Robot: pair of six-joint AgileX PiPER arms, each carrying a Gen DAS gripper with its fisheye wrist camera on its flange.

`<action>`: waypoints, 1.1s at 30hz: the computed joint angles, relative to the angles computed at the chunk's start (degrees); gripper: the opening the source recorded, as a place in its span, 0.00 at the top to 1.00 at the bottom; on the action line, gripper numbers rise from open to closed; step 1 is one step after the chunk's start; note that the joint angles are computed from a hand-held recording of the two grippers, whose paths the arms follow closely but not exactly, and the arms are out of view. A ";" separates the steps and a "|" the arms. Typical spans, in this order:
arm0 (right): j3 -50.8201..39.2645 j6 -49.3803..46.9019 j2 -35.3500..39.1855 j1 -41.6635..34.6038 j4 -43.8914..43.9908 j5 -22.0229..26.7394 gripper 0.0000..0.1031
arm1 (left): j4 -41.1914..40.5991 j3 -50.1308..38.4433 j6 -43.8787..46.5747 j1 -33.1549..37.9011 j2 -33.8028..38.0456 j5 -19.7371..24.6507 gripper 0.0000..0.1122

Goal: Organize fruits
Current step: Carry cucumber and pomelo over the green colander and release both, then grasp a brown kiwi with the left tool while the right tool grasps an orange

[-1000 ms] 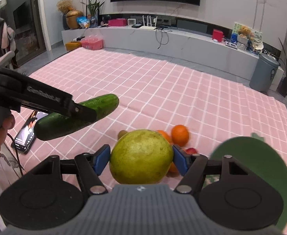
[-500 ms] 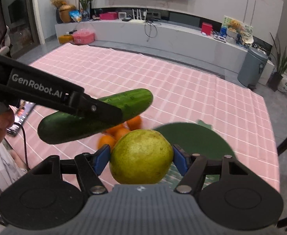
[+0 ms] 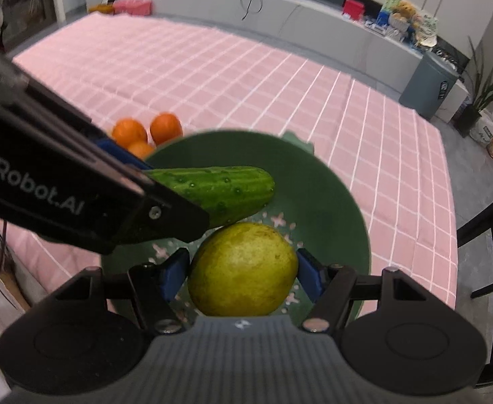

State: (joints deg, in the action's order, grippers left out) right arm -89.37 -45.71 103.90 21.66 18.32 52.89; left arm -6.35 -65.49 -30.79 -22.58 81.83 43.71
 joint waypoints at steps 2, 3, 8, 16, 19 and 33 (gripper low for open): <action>0.19 -0.30 0.55 0.21 -0.78 0.37 0.37 | -0.46 -0.14 0.83 0.20 0.58 1.13 0.62; -0.23 -0.35 1.19 0.32 -1.22 0.65 0.37 | -0.35 -0.66 0.85 0.11 1.29 1.75 0.62; -1.54 -0.79 3.44 0.76 -2.57 1.58 0.37 | 0.35 -1.83 0.89 -0.30 4.29 2.96 0.62; -4.51 0.23 6.78 1.39 -3.72 3.94 0.36 | 0.76 -4.03 1.10 -0.16 7.80 6.29 0.62; -5.46 0.86 7.31 1.39 -3.91 4.89 0.36 | -0.57 -3.69 1.68 0.46 7.37 5.90 0.62; -1.99 4.70 0.30 1.49 -7.21 2.50 0.22 | -2.42 2.38 3.07 1.98 -4.24 1.61 0.46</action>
